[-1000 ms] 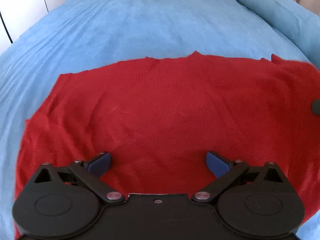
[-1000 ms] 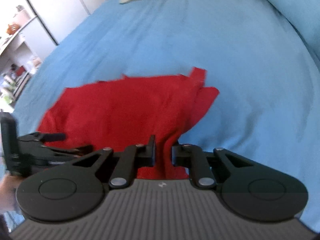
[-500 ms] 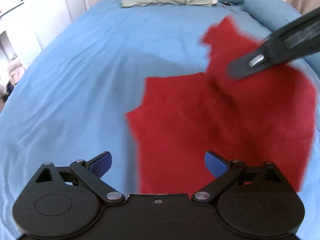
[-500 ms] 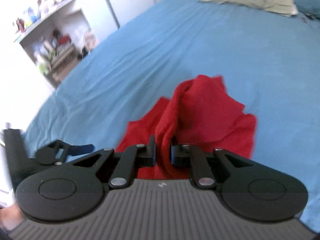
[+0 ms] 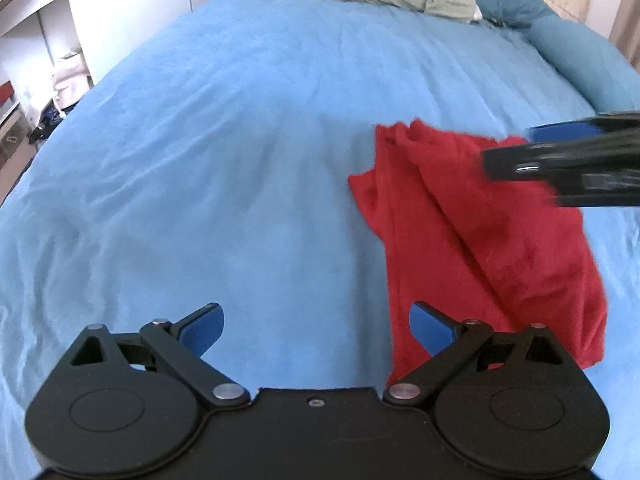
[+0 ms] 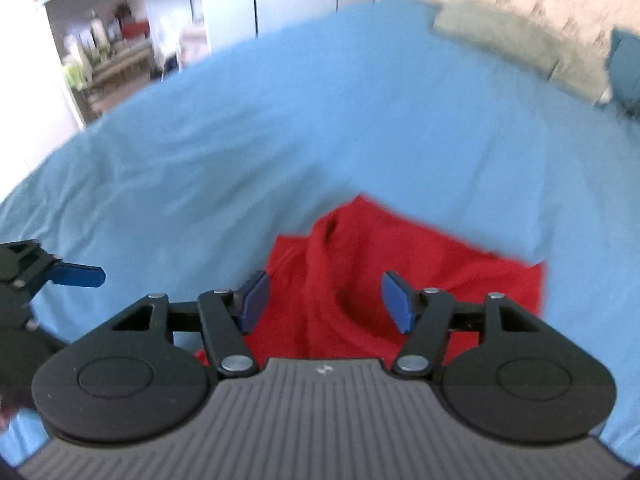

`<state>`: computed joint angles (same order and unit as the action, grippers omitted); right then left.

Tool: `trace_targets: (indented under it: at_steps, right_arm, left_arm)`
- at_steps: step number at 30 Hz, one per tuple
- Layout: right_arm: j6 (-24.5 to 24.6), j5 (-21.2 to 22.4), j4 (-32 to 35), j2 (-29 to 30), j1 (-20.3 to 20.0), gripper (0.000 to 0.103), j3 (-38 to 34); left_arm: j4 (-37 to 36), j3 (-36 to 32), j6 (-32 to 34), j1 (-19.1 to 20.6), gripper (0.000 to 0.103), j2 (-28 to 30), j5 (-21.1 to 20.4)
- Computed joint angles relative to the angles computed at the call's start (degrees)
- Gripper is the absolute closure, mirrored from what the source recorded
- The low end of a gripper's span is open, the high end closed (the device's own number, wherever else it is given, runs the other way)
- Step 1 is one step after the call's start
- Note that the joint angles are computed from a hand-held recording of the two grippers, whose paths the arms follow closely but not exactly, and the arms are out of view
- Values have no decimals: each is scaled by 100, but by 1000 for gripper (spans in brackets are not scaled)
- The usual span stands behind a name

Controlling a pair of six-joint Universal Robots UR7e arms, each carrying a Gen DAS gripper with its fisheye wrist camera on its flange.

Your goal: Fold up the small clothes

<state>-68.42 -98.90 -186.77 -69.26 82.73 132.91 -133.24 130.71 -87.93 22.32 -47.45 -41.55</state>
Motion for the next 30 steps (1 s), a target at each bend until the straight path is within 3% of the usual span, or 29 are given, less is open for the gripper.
trace_targets:
  at_steps: [1, 3, 6, 9, 11, 14, 16, 18, 22, 26, 30]
  right_arm:
    - [-35, 211, 3, -282, -103, 14, 129]
    - [-85, 544, 77, -745, -309, 9, 341]
    - [-260, 656, 163, -1195, -689, 9, 605]
    - [-322, 437, -188, -1052, -1014, 12, 717]
    - [-30, 360, -410, -788, -1190, 17, 660]
    - [534, 479, -453, -491, -1421, 33, 493]
    - [808, 699, -152, -501, -1577, 63, 379]
    - [940, 866, 125, -663, -1617, 81, 400]
    - [251, 1441, 538, -1291, -1688, 81, 818]
    - [-824, 1389, 657, -1455, -1602, 81, 1329]
    - [-1922, 1038, -647, -622, -1631, 78, 1817]
  left_arm:
    - [59, 11, -70, -40, 2, -48, 5]
    - [95, -39, -82, -41, 2, -57, 53]
    - [140, -13, -127, -71, 2, -123, 65]
    - [159, 2, -141, -77, 2, -126, 61]
    - [139, -6, -116, -58, 2, -99, 61]
    - [198, -4, -118, -55, 2, -131, 14]
    - [216, 18, -179, -56, 2, -157, -34]
    - [166, 75, -282, -33, 2, -247, -79]
    - [272, 154, -643, -70, 2, -470, -14]
    - [672, 122, -938, -75, 2, -672, 107]
    - [755, 118, -1000, -42, 2, -720, 174]
